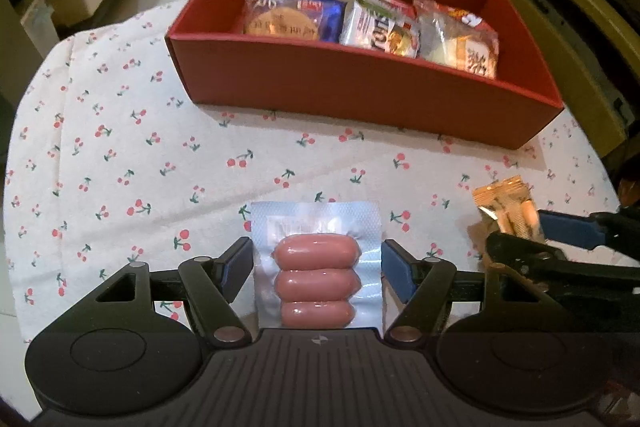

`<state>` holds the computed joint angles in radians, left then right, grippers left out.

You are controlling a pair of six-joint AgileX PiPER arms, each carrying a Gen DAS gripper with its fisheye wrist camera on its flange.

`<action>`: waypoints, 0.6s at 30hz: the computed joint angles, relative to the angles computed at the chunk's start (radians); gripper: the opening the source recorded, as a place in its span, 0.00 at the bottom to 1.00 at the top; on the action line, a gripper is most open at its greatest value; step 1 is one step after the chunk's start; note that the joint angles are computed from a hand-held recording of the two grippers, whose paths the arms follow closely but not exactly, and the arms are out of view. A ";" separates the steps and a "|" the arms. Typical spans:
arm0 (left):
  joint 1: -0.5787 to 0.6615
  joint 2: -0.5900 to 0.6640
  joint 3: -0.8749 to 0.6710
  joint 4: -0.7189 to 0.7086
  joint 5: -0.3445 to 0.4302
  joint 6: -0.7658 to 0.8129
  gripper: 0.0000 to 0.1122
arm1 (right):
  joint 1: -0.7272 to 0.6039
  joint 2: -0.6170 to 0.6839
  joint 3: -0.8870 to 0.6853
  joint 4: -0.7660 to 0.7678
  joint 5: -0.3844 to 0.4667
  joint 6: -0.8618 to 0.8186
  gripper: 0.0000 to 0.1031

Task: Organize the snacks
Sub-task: 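Lift both packets and carry them over the red box with both grippers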

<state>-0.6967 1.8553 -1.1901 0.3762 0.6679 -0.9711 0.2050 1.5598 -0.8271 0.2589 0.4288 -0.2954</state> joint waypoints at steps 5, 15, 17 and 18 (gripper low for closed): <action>-0.016 0.041 -0.016 0.042 0.012 -0.043 0.71 | -0.021 0.007 -0.009 0.040 0.012 -0.039 0.44; -0.068 0.012 0.031 0.113 0.036 -0.147 0.66 | -0.046 -0.010 -0.007 0.130 0.024 -0.145 0.44; -0.066 0.000 0.039 0.092 0.025 -0.141 0.66 | -0.048 -0.016 -0.001 0.130 0.021 -0.146 0.44; -0.065 -0.004 0.042 0.089 0.023 -0.142 0.66 | -0.050 -0.021 0.003 0.132 0.018 -0.149 0.44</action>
<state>-0.7622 1.8510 -1.1486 0.4647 0.6910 -1.1135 0.1554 1.5390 -0.8243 0.3909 0.4466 -0.4445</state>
